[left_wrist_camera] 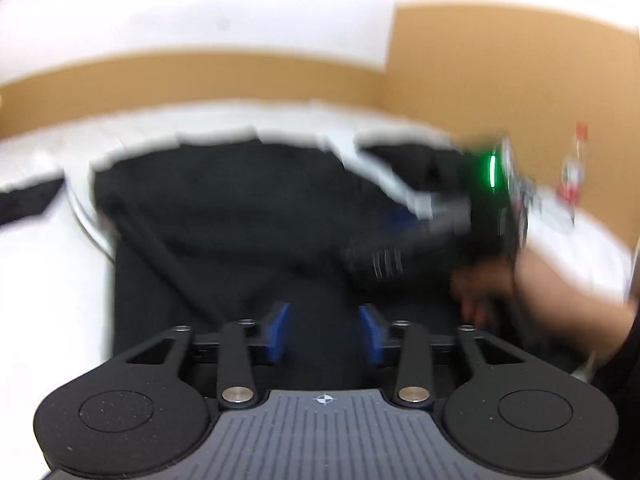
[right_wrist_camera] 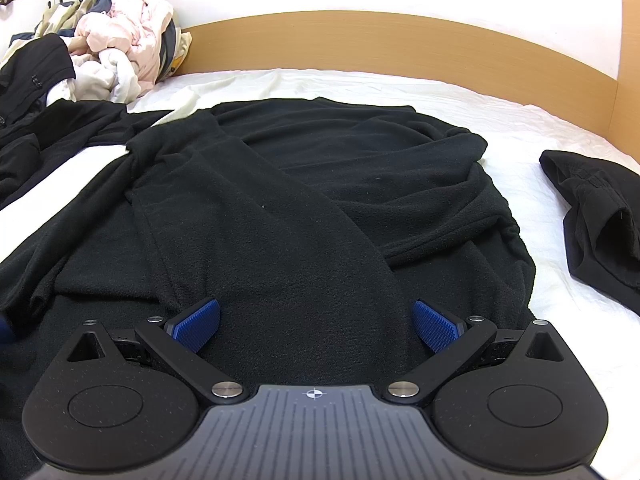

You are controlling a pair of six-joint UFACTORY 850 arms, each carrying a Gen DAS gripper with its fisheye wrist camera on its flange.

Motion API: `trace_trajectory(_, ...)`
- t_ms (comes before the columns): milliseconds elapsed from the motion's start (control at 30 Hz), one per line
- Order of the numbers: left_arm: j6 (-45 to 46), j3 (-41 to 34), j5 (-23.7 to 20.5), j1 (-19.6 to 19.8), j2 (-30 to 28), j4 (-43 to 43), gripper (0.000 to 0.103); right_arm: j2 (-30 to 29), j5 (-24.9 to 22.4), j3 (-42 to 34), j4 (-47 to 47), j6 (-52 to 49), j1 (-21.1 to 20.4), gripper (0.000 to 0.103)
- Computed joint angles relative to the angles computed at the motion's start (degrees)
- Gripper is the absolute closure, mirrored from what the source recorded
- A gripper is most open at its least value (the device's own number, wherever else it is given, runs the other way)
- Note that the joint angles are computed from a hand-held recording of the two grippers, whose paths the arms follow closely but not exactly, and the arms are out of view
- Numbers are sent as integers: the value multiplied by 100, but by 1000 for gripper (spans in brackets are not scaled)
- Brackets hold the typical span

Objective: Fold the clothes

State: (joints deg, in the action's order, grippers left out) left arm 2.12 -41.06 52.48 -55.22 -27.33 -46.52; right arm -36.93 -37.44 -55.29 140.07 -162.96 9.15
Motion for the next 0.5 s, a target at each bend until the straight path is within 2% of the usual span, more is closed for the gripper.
trace_trajectory(33, 136, 132, 169, 7, 196, -218, 16, 2, 1, 2, -4, 3, -1, 0)
trace_trajectory(67, 308, 263, 325, 23, 368, -460, 9, 6, 4, 4, -3, 1, -1, 0)
trace_trajectory(167, 1010, 557, 894, 74, 574, -1465, 10, 0, 1, -2, -24, 27, -5, 0)
trace_trajectory(200, 994, 668, 1075, 122, 542, -1677, 11, -3, -9, -3, -32, 38, -9, 0)
trace_trajectory(267, 705, 846, 1234, 300, 456, -1896, 21, -4, -69, 7, -61, 75, -29, 0)
trace_trajectory(333, 190, 1020, 1310, 519, 436, -1822, 23, 67, -725, 171, -510, 351, -242, 0)
trace_trajectory(400, -256, 1182, 1448, 676, 532, -1744, 22, 209, -1877, 394, -1656, 920, -593, 0)
trace_trajectory(433, -502, 1265, 1547, 719, 616, -1734, 19, 294, -2305, 467, -2256, 1084, -652, 0)
trace_trajectory(500, -1144, 1470, 1721, 821, 864, -1562, 13, 510, -2714, 522, -3455, 1324, -523, 1)
